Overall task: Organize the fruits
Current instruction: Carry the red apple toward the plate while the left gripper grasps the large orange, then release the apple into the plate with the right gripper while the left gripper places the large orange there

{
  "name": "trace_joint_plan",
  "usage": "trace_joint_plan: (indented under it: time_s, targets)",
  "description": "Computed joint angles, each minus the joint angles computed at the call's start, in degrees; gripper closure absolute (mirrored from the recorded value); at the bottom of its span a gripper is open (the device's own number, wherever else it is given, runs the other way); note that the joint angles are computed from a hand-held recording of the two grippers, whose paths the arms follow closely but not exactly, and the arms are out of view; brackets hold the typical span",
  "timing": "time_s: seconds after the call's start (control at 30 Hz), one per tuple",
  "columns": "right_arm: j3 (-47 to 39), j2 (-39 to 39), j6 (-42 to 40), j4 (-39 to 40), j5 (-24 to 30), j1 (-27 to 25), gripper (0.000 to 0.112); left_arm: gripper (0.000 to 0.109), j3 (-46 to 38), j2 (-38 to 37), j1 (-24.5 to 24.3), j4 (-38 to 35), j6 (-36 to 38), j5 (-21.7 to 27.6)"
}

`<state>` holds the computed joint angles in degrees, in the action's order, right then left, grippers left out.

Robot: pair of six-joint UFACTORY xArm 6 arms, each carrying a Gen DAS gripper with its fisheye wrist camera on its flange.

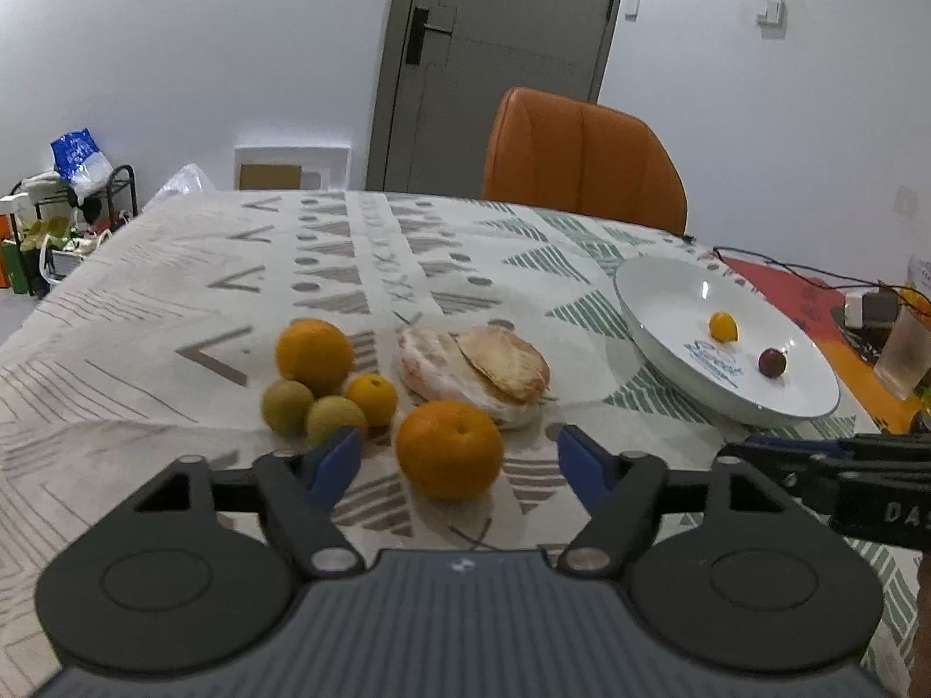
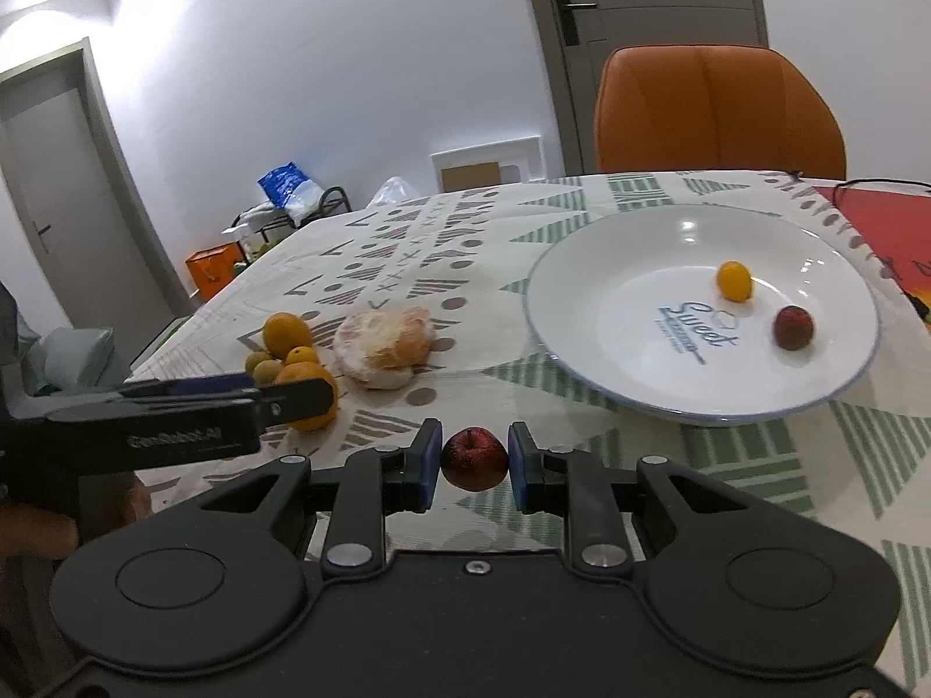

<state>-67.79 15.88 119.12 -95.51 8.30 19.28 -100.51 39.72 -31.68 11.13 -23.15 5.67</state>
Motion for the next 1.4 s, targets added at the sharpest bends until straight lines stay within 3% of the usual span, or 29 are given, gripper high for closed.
trace_joint_plan:
  time_s: [0.17,0.73,1.4]
  targets:
    - [1.2,-1.3,4.3,-3.6,0.1,-0.7,0.089,0.068,-3.6,2.1,-0.2,2.1,-2.9,3.5]
    - [2.6,-4.2,19.3,-17.7,0.9,-2.6,0.090,0.069,-5.2,1.1,-1.3,7.7,-6.2,2.8]
    - [6.4,-7.3,26.2,-22.4,3.5,-6.2,0.090,0.069,-20.6,9.7,-4.9,-1.4,5.6,7.1]
